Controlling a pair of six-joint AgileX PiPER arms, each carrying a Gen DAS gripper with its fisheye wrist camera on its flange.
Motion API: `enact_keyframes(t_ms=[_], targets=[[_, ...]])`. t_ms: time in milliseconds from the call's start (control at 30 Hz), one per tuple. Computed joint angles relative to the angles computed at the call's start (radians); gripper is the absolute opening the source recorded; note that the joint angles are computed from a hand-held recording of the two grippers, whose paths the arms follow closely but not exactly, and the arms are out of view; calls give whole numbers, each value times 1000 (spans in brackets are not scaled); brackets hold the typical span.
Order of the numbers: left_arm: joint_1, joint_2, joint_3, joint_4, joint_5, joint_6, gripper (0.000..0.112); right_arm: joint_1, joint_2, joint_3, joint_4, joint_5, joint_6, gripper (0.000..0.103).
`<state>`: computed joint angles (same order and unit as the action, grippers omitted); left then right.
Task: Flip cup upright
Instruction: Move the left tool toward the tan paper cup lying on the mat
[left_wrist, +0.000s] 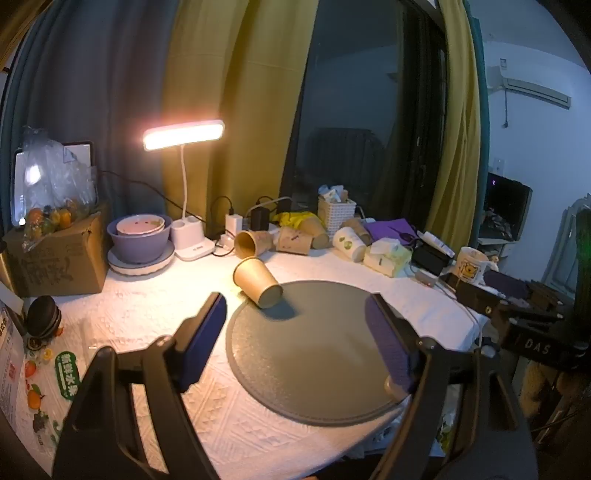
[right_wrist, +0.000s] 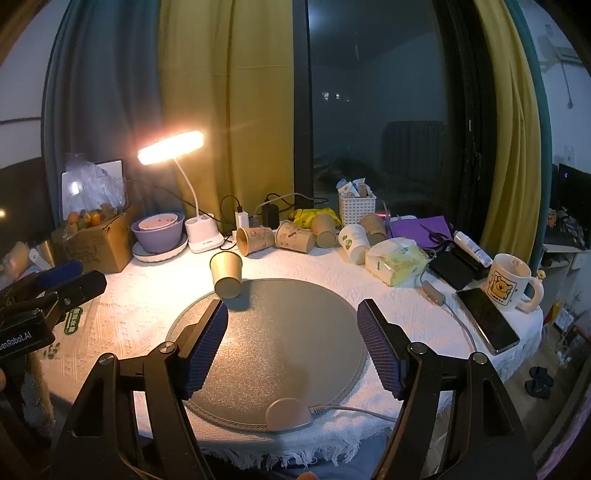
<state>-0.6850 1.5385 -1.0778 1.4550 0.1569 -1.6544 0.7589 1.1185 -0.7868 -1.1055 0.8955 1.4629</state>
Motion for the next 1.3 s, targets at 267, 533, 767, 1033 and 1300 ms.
enact_keyframes(t_ms=[267, 533, 767, 1033, 1300], targets=[[0, 1, -3, -26, 0, 27, 78, 1, -1, -3, 2, 3, -4, 76], [-2, 1, -4, -28, 3, 28, 78, 13, -1, -9, 5, 12, -11, 76], [-2, 1, -4, -22, 4, 23, 78, 16, 2, -31, 21, 18, -41, 76], [-1, -1, 1, 69, -3, -73, 78, 15, -4, -24, 14, 14, -42, 76], [-1, -2, 5, 98, -6, -110, 78, 15, -6, -19, 10, 11, -38, 76]])
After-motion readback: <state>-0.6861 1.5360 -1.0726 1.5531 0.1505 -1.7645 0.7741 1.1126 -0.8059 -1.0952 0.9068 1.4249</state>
